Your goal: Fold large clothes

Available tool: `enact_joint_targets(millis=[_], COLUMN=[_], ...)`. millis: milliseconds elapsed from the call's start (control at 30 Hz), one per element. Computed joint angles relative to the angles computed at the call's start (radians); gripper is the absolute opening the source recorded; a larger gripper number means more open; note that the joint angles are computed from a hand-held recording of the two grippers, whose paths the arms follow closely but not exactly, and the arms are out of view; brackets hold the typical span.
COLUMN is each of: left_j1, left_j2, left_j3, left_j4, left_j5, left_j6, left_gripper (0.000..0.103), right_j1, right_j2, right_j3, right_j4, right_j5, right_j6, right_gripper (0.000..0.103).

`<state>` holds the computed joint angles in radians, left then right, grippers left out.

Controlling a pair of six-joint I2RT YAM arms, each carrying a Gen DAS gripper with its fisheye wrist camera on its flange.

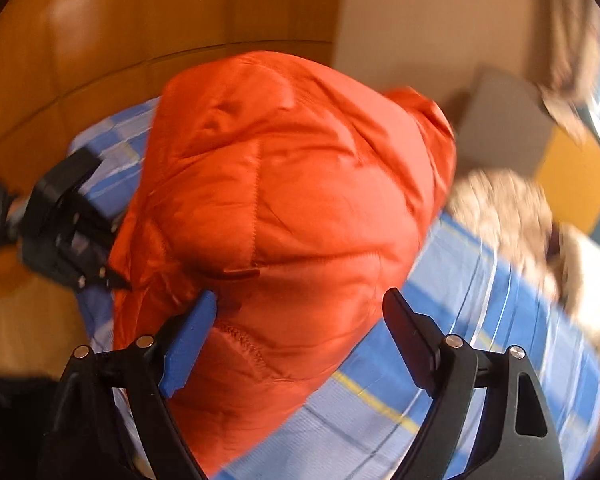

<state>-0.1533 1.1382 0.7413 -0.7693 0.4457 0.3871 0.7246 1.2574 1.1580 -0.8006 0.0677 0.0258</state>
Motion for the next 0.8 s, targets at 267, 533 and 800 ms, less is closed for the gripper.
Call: enact_joint_targets(millis=[267,533,800], left_j1=[0.013,-0.017,-0.067], left_j2=[-0.137,-0.335,-0.424], left_j3=[-0.104,-0.216,-0.229], left_j4=[0.048,0.065,0.012], left_j5=[-0.013,-0.071,-0.122], left_j6=[-0.062,-0.18,-0.189], left_gripper=[0.015,0.015,0.015], right_j1=[0.012,0.221,0.105], right_j2=[-0.112,-0.201,-0.054], right_j3=[-0.101,-0.11,0.052], right_j4=[-0.003,-0.065,-0.051], right_j5=[-0.003,0.174,0.067], right_j6=[0.556,0.811,0.85], right_gripper=[0.084,0.065,0.056])
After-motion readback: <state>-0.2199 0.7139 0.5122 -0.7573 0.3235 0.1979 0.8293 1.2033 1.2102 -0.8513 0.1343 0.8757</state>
